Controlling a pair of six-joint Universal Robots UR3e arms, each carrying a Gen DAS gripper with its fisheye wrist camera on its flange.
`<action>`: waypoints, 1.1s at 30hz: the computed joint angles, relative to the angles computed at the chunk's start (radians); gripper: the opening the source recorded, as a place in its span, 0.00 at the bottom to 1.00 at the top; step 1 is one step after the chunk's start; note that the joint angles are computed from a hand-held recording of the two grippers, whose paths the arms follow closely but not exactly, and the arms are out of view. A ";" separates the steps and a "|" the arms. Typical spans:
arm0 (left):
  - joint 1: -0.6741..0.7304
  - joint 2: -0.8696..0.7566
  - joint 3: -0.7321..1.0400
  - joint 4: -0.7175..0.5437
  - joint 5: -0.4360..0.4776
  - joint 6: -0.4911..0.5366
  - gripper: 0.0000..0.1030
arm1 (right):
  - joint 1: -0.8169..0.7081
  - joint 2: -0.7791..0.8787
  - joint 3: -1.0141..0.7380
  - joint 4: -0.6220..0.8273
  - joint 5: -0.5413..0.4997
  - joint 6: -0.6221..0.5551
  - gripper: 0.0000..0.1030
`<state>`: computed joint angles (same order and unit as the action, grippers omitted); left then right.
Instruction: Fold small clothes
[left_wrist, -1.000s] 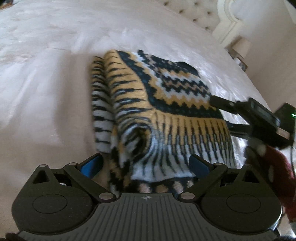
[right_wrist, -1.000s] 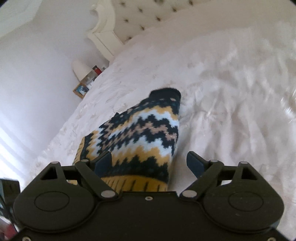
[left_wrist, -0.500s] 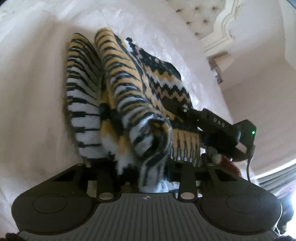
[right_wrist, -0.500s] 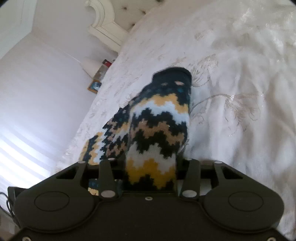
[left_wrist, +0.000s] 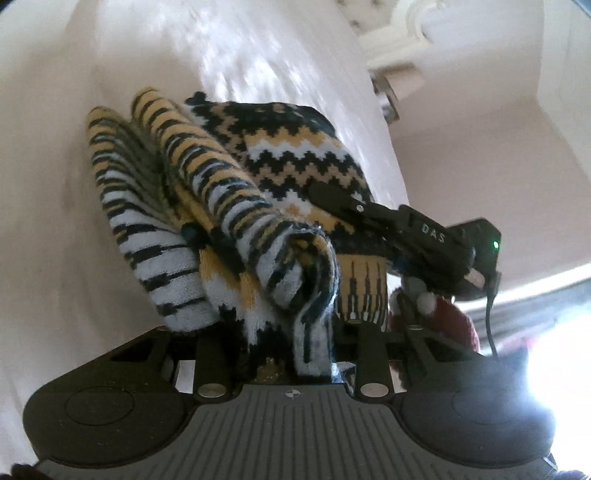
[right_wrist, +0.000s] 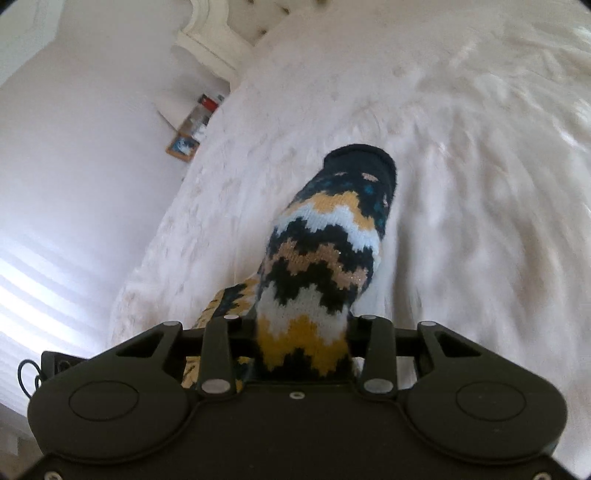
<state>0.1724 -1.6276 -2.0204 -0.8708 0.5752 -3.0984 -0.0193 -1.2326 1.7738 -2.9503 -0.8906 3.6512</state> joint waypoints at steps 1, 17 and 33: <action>0.000 0.047 -0.037 -0.031 -0.004 0.018 0.30 | -0.007 -0.049 0.051 0.016 0.009 -0.010 0.46; 0.033 0.640 -0.579 0.133 0.355 -0.187 0.38 | 0.014 -0.410 0.634 -0.268 -0.222 -0.045 0.65; -0.449 0.485 -0.258 0.413 0.866 -0.315 0.45 | 0.164 -0.496 0.738 -0.385 -0.491 -0.031 0.82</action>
